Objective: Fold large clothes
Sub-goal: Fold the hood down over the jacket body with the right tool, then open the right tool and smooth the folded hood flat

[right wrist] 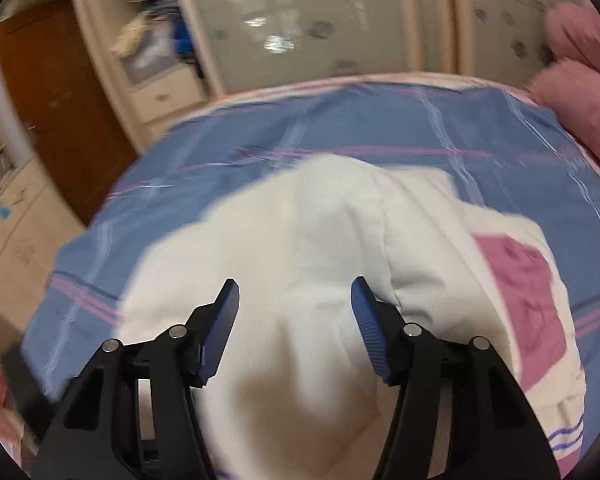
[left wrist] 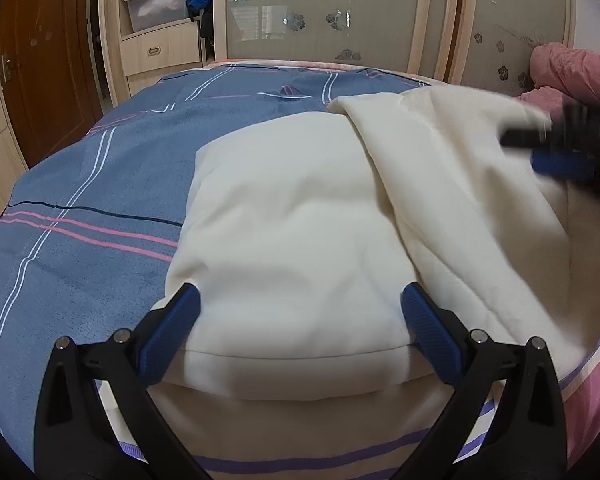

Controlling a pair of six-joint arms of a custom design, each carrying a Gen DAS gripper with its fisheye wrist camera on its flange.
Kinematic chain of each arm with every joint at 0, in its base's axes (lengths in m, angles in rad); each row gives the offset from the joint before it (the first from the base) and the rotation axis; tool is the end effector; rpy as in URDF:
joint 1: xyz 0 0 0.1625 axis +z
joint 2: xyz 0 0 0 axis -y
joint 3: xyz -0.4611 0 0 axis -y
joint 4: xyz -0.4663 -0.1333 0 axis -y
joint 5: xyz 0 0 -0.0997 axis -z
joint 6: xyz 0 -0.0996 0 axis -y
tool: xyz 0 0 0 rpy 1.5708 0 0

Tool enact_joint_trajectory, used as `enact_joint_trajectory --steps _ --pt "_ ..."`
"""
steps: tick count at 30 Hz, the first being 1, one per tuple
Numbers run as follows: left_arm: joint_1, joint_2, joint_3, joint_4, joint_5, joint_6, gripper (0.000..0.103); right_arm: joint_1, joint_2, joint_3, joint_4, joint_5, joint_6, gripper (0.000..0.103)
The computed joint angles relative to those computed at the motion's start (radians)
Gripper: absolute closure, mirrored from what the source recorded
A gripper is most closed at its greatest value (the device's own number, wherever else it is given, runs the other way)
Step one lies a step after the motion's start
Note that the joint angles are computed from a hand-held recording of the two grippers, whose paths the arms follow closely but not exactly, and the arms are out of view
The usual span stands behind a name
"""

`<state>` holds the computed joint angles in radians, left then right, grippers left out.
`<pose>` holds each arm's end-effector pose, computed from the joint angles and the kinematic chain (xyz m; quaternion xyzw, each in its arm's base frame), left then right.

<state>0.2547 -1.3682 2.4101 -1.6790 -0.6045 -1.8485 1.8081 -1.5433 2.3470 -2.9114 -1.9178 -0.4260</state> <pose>-0.2766 -0.2944 0.0978 -0.0063 0.8179 -0.4194 0.3938 0.2071 -0.4333 0.2582 0.2659 -0.9129 0.2444 0.1903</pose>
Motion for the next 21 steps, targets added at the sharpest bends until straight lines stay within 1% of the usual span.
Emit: enact_joint_trajectory --steps 1,2,3,4,5,6,7,8,10,11,12,14,15,16,17,19,21 --pt "0.001 -0.001 0.001 -0.005 0.000 0.004 0.002 -0.026 -0.004 0.010 -0.010 -0.008 -0.001 0.048" --pt "0.002 -0.001 0.002 -0.011 -0.001 0.009 0.002 -0.061 -0.013 0.022 -0.015 -0.005 -0.003 0.053" --pt "0.002 -0.001 0.004 -0.017 -0.001 0.015 0.002 -0.092 -0.023 0.037 -0.023 0.010 -0.014 0.055" --pt "0.002 0.002 0.005 -0.024 -0.002 0.023 0.002 -0.115 -0.034 0.054 -0.038 0.025 -0.038 0.055" --pt "0.002 0.005 0.003 -0.021 -0.003 0.023 0.002 -0.130 -0.047 0.085 -0.086 0.027 -0.094 0.055" --pt "0.003 0.013 -0.002 -0.010 -0.004 0.019 0.002 -0.128 -0.050 0.117 -0.155 0.008 -0.158 0.055" --pt "0.004 0.019 -0.006 -0.004 -0.004 0.017 0.002 -0.125 -0.046 0.138 -0.206 -0.012 -0.202 0.055" --pt "0.007 0.026 -0.011 0.002 -0.004 0.015 0.002 -0.098 -0.031 0.162 -0.279 -0.061 -0.260 0.053" --pt "0.010 0.032 -0.015 0.010 -0.004 0.012 0.002 -0.083 -0.035 0.191 -0.336 -0.088 -0.326 0.047" --pt "0.012 0.031 -0.015 0.009 -0.002 0.012 0.002 -0.078 -0.056 0.209 -0.343 -0.085 -0.357 0.034" --pt "0.013 0.030 -0.014 0.007 -0.002 0.012 0.002 -0.076 -0.079 0.223 -0.340 -0.085 -0.379 0.024" --pt "0.010 0.025 -0.010 0.001 -0.004 0.013 0.002 -0.093 -0.101 0.248 -0.371 -0.083 -0.428 0.024" --pt "0.009 0.025 -0.010 0.002 -0.004 0.012 0.002 -0.095 -0.088 0.250 -0.394 -0.091 -0.442 0.024" --pt "0.009 0.027 -0.011 0.003 -0.004 0.012 0.002 -0.110 -0.101 0.257 -0.386 -0.088 -0.454 0.024" --pt "0.009 0.028 -0.012 0.006 -0.005 0.011 0.002 -0.118 -0.099 0.258 -0.383 -0.086 -0.454 0.024" --pt "0.010 0.029 -0.014 0.008 -0.005 0.015 0.002 -0.157 -0.099 0.262 -0.364 -0.066 -0.449 0.024" --pt "0.012 0.036 -0.019 0.014 -0.006 0.017 0.002 -0.173 -0.085 0.272 -0.388 -0.059 -0.458 0.024"
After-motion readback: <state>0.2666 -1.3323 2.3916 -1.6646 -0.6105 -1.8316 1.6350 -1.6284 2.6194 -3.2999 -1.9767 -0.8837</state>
